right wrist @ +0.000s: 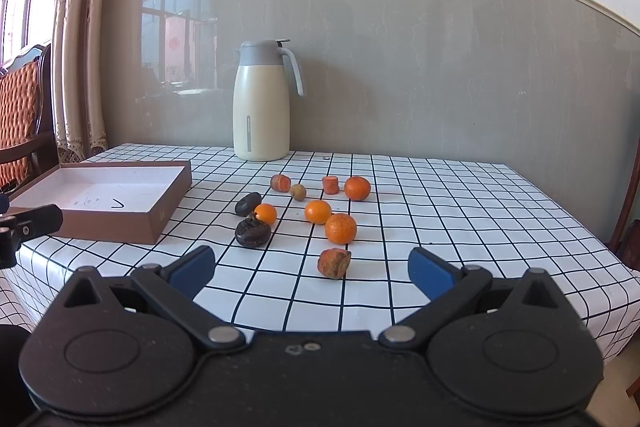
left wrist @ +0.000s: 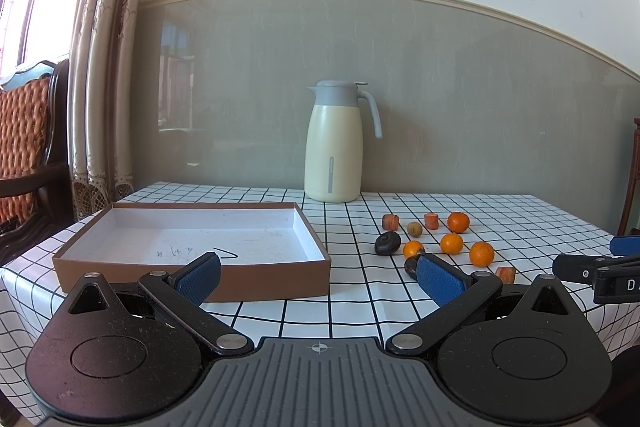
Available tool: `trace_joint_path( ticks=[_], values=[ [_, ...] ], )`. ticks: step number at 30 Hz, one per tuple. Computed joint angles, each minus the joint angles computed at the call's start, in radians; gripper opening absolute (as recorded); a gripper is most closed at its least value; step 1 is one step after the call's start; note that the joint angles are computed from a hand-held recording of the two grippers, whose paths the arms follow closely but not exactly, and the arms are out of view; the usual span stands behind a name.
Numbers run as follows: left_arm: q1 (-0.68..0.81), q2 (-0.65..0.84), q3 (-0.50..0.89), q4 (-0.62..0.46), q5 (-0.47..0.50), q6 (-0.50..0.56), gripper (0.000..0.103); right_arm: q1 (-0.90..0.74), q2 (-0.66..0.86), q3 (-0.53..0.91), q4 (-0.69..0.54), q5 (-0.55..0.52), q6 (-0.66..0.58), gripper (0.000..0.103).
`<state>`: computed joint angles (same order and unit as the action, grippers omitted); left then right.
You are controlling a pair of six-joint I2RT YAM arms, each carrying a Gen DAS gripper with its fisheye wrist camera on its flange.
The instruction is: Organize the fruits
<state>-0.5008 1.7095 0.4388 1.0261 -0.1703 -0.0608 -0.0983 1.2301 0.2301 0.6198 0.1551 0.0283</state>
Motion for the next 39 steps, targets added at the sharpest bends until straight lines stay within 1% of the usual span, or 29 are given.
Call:
trace_joint_path(
  ticks=[16, 20, 22, 23, 25, 27, 29, 30, 31, 32, 33, 34, 36, 39],
  values=[
    [0.01, -0.005, 0.0, -0.006, 0.012, -0.014, 0.103, -0.003, 0.01, -0.01, 0.025, -0.004, -0.004, 0.097],
    [0.008, -0.004, -0.008, 0.011, 0.001, -0.024, 0.103, -0.001, 0.008, -0.006, 0.016, 0.009, 0.006, 0.097],
    [0.005, -0.006, -0.006, 0.001, -0.004, -0.026, 0.103, 0.001, 0.015, 0.007, -0.005, 0.016, 0.003, 0.097],
    [0.01, -0.011, 0.002, -0.021, 0.012, -0.028, 0.103, 0.004, 0.017, 0.01, -0.004, 0.015, -0.006, 0.097],
    [0.008, -0.005, 0.032, -0.053, 0.0, -0.031, 0.103, 0.0, 0.033, 0.047, -0.049, 0.002, -0.022, 0.093],
    [0.014, 0.026, 0.068, -0.044, 0.03, -0.041, 0.103, -0.006, 0.08, 0.082, -0.048, 0.01, -0.038, 0.088],
    [-0.001, 0.071, 0.119, -0.041, 0.021, -0.023, 0.102, -0.023, 0.143, 0.131, -0.061, 0.004, -0.045, 0.081],
    [-0.009, 0.092, 0.148, -0.055, 0.021, -0.011, 0.1, -0.028, 0.172, 0.148, -0.057, 0.003, -0.048, 0.08],
    [-0.016, 0.114, 0.173, -0.066, 0.026, -0.004, 0.086, -0.036, 0.199, 0.162, -0.052, -0.002, -0.052, 0.079],
    [-0.02, 0.13, 0.199, -0.093, 0.039, 0.002, 0.077, -0.04, 0.226, 0.175, -0.046, -0.001, -0.058, 0.078],
    [-0.028, 0.15, 0.229, -0.125, 0.05, 0.006, 0.076, -0.04, 0.249, 0.182, -0.032, 0.005, -0.069, 0.077],
    [-0.036, 0.167, 0.247, -0.134, 0.047, 0.011, 0.076, -0.04, 0.272, 0.189, -0.016, 0.009, -0.08, 0.077],
    [-0.049, 0.2, 0.273, -0.128, 0.049, 0.015, 0.076, -0.041, 0.318, 0.208, 0.006, 0.015, -0.095, 0.076],
    [-0.057, 0.254, 0.342, -0.17, 0.062, 0.013, 0.076, -0.049, 0.389, 0.248, 0.015, 0.007, -0.098, 0.07]
  ],
)
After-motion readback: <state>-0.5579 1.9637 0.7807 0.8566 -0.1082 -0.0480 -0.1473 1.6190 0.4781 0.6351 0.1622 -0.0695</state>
